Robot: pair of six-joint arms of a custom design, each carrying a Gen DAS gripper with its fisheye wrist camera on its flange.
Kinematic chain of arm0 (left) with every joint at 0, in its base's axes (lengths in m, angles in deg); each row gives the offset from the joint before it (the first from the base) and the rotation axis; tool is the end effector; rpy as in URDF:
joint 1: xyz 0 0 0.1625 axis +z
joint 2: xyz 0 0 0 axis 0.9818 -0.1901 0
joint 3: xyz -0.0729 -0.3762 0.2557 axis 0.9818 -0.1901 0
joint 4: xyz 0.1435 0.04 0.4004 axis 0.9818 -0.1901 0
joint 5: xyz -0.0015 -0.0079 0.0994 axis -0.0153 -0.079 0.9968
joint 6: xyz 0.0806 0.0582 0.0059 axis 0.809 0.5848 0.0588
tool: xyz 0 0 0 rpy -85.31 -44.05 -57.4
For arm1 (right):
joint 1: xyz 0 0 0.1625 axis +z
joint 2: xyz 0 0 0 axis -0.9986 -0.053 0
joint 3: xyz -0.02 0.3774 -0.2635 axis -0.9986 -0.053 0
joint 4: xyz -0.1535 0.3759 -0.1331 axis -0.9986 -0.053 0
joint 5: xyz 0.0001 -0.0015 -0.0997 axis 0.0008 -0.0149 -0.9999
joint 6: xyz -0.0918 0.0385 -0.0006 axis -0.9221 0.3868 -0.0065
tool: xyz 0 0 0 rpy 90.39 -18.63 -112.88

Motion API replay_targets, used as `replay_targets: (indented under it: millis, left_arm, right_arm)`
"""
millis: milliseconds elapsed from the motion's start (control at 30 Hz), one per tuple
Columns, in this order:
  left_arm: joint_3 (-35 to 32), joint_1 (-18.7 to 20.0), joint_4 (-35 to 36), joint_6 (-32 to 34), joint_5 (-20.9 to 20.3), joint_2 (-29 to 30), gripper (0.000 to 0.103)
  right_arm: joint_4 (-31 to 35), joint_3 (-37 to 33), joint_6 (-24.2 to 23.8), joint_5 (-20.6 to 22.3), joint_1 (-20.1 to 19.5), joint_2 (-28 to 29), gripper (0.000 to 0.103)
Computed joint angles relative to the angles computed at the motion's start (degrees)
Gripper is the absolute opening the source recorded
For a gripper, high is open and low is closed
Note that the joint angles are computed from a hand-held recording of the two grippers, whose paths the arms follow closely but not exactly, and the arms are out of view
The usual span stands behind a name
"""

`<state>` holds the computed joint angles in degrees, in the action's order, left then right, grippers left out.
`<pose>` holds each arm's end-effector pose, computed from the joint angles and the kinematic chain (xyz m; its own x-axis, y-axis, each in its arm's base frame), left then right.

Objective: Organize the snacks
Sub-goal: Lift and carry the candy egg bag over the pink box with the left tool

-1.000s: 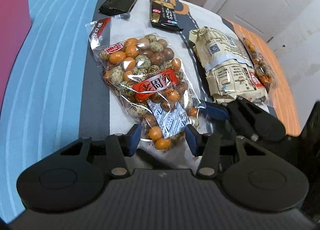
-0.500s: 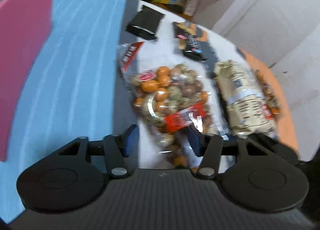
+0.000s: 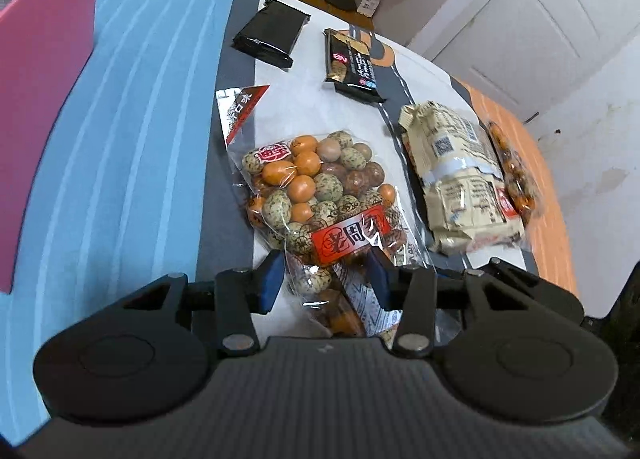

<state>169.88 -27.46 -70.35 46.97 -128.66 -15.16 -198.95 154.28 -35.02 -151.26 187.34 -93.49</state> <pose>-0.2794 -0.5897 0.0791 -0.7805 0.6084 -0.1435 0.6168 0.7869 -0.0186 0.1532 -0.4174 0.1743 -0.8029 0.0638 0.5928 -0.3757 0.7178 -0.5862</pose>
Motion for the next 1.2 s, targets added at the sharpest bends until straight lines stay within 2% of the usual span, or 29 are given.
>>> replay_targets:
  millis: [267,467,700,967,1100,1200]
  left_arm:
    - [2.5,-2.7,1.2,0.7,0.3,-4.3,0.044]
    - [5.1,-4.0,-1.0,1.3,-2.1,-8.3,0.044]
    - [7.4,-5.6,-3.3,2.4,-2.4,-12.7,0.044]
    - [8.5,-5.5,-7.0,3.9,-2.8,-17.4,0.044]
    - [7.2,-4.4,-7.5,3.0,-1.8,-18.9,0.044]
    - [5.0,-3.0,-6.8,1.0,-0.2,-19.1,0.044]
  right_arm:
    - [5.7,2.2,4.1,1.5,2.3,-6.1,0.076]
    - [9.2,2.1,5.1,-1.4,6.6,-9.6,0.076]
    - [12.3,0.5,4.2,-4.6,11.5,-11.2,0.076]
    - [16.3,-4.9,0.0,-6.8,16.1,-10.5,0.076]
    - [17.9,-9.7,-5.4,-7.4,17.7,-7.8,0.076]
    - [20.0,-13.5,-9.2,-5.5,17.4,-5.7,0.076]
